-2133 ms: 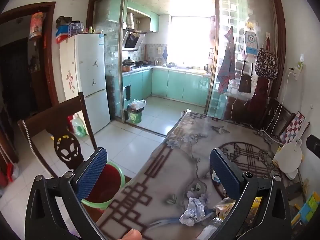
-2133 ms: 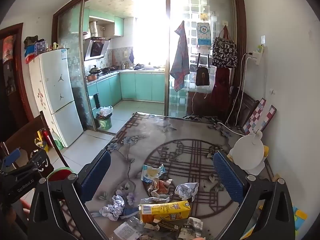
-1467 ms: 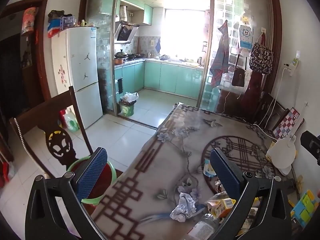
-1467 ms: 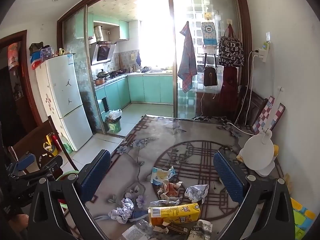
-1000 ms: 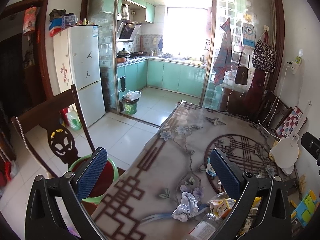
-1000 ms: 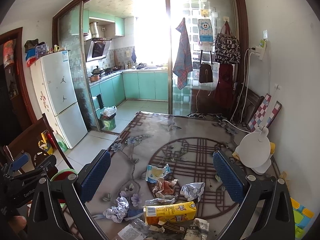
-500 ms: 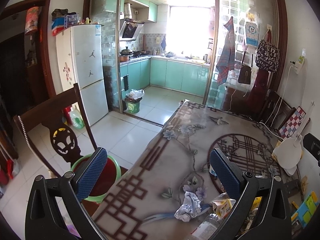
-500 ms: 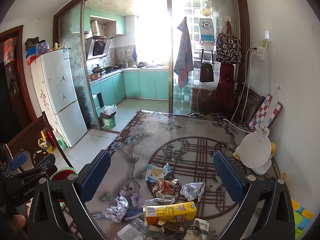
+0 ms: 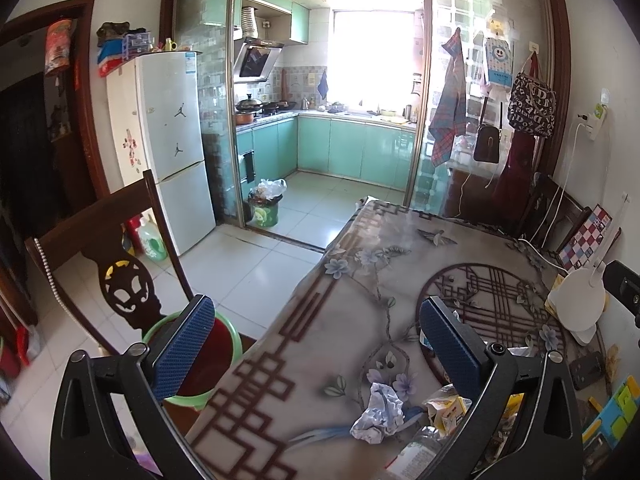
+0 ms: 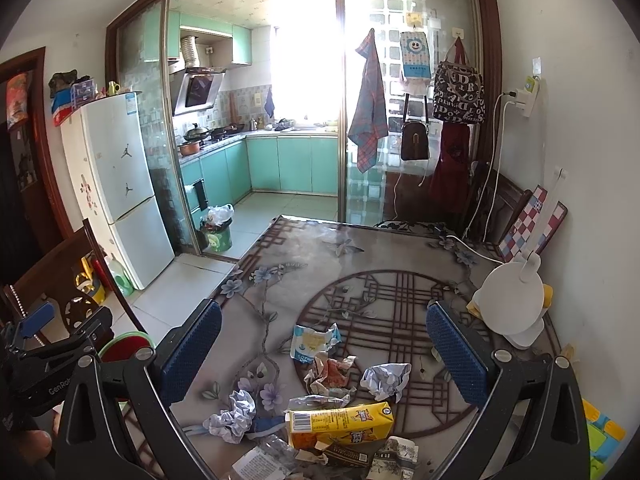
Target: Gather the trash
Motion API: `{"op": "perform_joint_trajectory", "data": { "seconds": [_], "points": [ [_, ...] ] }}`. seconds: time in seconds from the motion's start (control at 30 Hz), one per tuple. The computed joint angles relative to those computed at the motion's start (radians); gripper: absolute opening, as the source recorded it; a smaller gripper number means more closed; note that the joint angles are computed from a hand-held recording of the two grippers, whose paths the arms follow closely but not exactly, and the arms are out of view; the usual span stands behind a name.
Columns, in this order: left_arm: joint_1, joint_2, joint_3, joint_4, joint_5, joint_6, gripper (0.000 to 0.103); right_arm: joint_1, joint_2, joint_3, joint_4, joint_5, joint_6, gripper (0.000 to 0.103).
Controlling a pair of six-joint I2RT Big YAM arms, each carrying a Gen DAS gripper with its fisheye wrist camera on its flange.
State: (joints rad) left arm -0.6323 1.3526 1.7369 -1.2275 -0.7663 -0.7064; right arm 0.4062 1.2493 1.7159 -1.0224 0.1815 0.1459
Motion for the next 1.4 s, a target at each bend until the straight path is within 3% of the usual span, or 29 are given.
{"op": "perform_joint_trajectory", "data": {
  "seconds": [0.77,0.87,1.03,1.2,1.4],
  "points": [
    [0.008,0.028,0.024,-0.019,0.026,0.024,0.103,-0.002,0.013,-0.008,-0.017,-0.002,0.005,0.103],
    [0.009,0.025,0.013,-0.004,0.050,0.053,0.103,-0.001,0.019,-0.005,-0.021,-0.006,0.004,0.103],
    [0.000,0.015,-0.030,0.066,0.159,0.187,0.103,-0.030,0.019,-0.020,-0.029,-0.041,-0.009,0.103],
    [0.003,0.004,-0.100,0.123,0.385,0.302,0.103,-0.111,0.009,-0.061,-0.039,-0.144,-0.027,0.103],
    [-0.012,0.034,-0.184,0.071,0.649,0.435,0.103,-0.206,-0.009,-0.147,-0.068,-0.272,-0.060,0.103]
  ]
}}
